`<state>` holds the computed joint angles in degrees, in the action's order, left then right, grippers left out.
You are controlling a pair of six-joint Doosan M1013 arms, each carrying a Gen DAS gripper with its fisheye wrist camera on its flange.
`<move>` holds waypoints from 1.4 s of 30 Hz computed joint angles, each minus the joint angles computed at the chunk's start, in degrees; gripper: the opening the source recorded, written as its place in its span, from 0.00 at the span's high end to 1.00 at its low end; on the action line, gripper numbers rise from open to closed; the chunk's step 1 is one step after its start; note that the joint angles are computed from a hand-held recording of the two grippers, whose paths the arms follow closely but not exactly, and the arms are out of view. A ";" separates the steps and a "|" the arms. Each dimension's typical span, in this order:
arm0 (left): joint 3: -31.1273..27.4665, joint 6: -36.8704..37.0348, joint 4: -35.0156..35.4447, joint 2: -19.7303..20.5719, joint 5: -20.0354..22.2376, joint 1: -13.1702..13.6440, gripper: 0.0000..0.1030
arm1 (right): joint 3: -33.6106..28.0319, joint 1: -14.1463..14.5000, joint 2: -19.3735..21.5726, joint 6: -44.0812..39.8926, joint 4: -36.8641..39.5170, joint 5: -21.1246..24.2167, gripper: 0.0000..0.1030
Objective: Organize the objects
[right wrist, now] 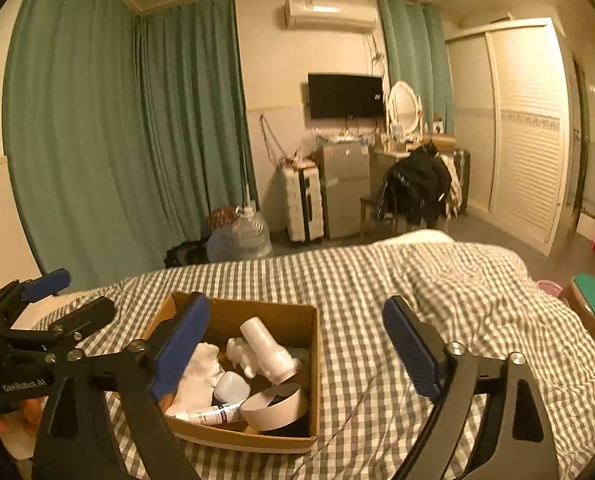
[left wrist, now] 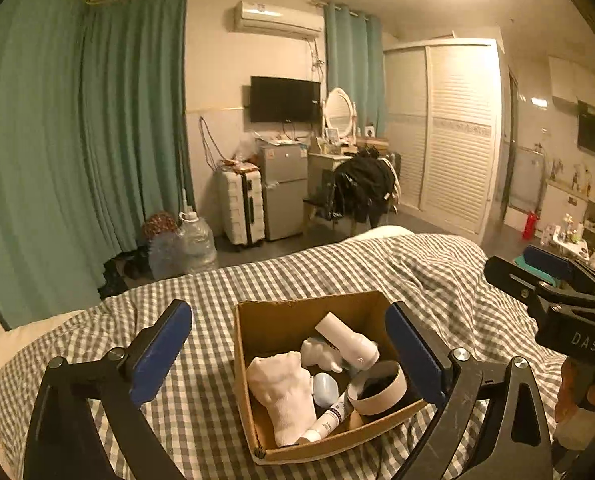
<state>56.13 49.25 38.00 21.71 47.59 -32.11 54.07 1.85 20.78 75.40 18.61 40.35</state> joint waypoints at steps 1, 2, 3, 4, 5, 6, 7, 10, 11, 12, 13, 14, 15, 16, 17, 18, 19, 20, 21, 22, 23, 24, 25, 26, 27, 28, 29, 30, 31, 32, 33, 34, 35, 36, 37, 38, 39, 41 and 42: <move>0.09 -0.91 1.11 -0.07 0.42 -0.29 0.02 | 1.19 -0.14 -0.67 -1.03 0.60 -1.49 0.08; 0.30 -2.23 2.73 -0.15 0.87 -0.66 0.02 | 1.80 -0.25 -1.00 -2.05 1.18 -2.10 0.07; 0.82 -3.45 4.20 -0.41 1.16 -0.99 0.01 | 2.29 -0.31 -1.26 -2.89 1.54 -2.60 0.05; 1.17 -4.43 5.24 -0.54 1.52 -1.23 0.01 | 3.00 -0.35 -1.57 -3.71 1.50 -3.29 0.03; 1.42 -5.51 6.38 -0.60 2.25 -1.56 0.01 | 3.58 -0.35 -1.80 -4.02 1.08 -3.99 0.03; 1.73 -6.50 7.30 -0.66 2.79 -1.81 0.01 | 4.14 -0.32 -2.03 -4.12 0.49 -4.65 0.03; 2.09 -7.59 8.26 -0.69 3.29 -2.02 0.00 | 4.64 -0.27 -2.20 -3.87 -0.55 -5.06 0.03; 2.79 -11.26 11.35 -0.53 5.78 -2.65 0.00 | 5.43 -0.50 -2.17 -3.61 -1.02 -5.05 0.03; 2.80 -12.22 11.91 -0.37 6.56 -2.77 0.00 | 5.79 -0.75 -2.18 -3.79 -0.26 -4.82 0.03; 2.85 -12.99 12.15 -0.26 7.06 -2.81 0.00 | 5.64 -0.95 -1.97 -3.77 0.23 -4.20 0.03; 2.98 -13.23 12.06 -0.26 7.14 -2.79 0.00 | 5.39 -1.21 -1.67 -3.65 0.82 -3.22 0.03; 3.04 -13.33 11.89 -0.22 7.23 -2.76 0.00 | 5.19 -1.33 -1.45 -3.35 0.95 -2.56 0.03; 3.12 -13.29 11.72 -0.21 7.28 -2.74 0.00 | 5.01 -1.38 -1.26 -3.09 1.00 -2.07 0.03; 3.10 -12.98 11.58 -0.18 7.40 -2.75 0.00 | 4.89 -1.43 -1.12 -2.91 1.05 -1.72 0.03; 3.05 -12.74 11.56 -0.14 7.61 -2.80 0.00 | 4.89 -1.39 -1.03 -2.95 1.10 -1.74 0.03; 3.04 -12.67 11.66 -0.12 7.77 -2.84 0.00 | 4.98 -1.38 -1.07 -3.04 1.17 -1.84 0.03; 3.04 -12.78 11.83 -0.13 7.84 -2.85 0.00 | 5.07 -1.38 -1.10 -3.30 1.40 -1.97 0.03; 3.23 -13.13 12.04 -0.25 7.69 -2.87 0.00 | 5.07 -1.32 -1.09 -3.41 1.51 -1.97 0.03; 3.19 -13.00 11.91 -0.27 7.63 -2.87 0.00 | 4.99 -1.32 -1.09 -3.58 1.72 -1.83 0.03; 3.08 -12.86 11.81 -0.23 7.67 -2.85 0.00 | 4.97 -1.29 -1.09 -3.80 1.93 -1.66 0.03; 3.05 -12.76 11.82 -0.23 7.69 -2.87 0.00 | 4.95 -1.22 -1.09 -3.77 1.83 -1.61 0.03; 2.99 -12.52 11.92 -0.18 7.76 -2.90 0.00 | 4.93 -1.16 -1.07 -3.73 1.72 -1.62 0.03; 2.90 -12.44 12.17 -0.10 7.93 -2.97 0.00 | 4.95 -1.10 -1.09 -3.85 1.70 -1.59 0.03; 2.82 -12.33 12.50 -0.01 8.09 -3.01 0.00 | 5.01 -1.07 -1.15 -3.96 1.71 -1.60 0.03; 2.80 -12.30 12.89 0.05 8.25 -3.11 0.00 | 5.02 -1.04 -1.17 -3.97 1.69 -1.62 0.03; 2.77 -12.26 13.00 0.10 8.26 -3.13 0.00 | 5.07 -1.03 -1.19 -4.01 1.77 -1.65 0.03; 2.75 -12.10 12.82 0.10 8.16 -3.14 0.00 | 5.03 -1.01 -1.15 -3.99 1.79 -1.56 0.03; 2.74 -11.71 12.38 0.08 7.98 -3.12 0.00 | 4.98 -1.02 -1.14 -4.01 1.86 -1.42 0.03; 2.80 -11.57 12.27 0.03 7.87 -3.12 0.00 | 5.00 -1.02 -1.17 -3.93 1.81 -1.36 0.03; 2.81 -11.51 12.36 0.01 7.85 -3.15 0.00 | 5.03 -0.99 -1.19 -3.80 1.66 -1.38 0.03; 2.79 -11.32 12.51 0.06 7.94 -3.22 0.00 | 4.99 -0.98 -1.18 -3.74 1.55 -1.32 0.03; 2.68 -11.18 12.52 0.12 8.03 -3.22 0.00 | 5.01 -0.96 -1.19 -3.74 1.48 -1.29 0.03; 2.62 -11.05 12.52 0.17 8.08 -3.23 0.00 | 5.01 -0.96 -1.18 -3.76 1.49 -1.26 0.03; 2.57 -10.82 12.35 0.20 8.06 -3.23 0.00 | 4.99 -0.96 -1.16 -3.76 1.51 -1.23 0.03; 2.49 -10.44 12.00 0.22 8.03 -3.19 0.00 | 4.87 -0.92 -1.06 -3.66 1.44 -1.09 0.03; 2.40 -10.14 11.67 0.26 8.05 -3.15 0.00 | 4.85 -0.91 -1.03 -3.64 1.42 -1.05 0.03; 2.37 -10.14 11.64 0.27 8.09 -3.14 0.00 | 4.89 -0.88 -1.04 -3.61 1.37 -1.09 0.03; 2.37 -10.02 11.54 0.26 8.16 -3.14 0.00 | 4.88 -0.89 -1.02 -3.70 1.47 -0.98 0.03; 2.33 -9.95 11.55 0.28 8.27 -3.16 0.00 | 4.86 -0.89 -1.02 -3.68 1.41 -0.86 0.03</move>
<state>58.46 39.31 49.55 21.99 55.87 -35.27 58.93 0.97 19.76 71.72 20.01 39.49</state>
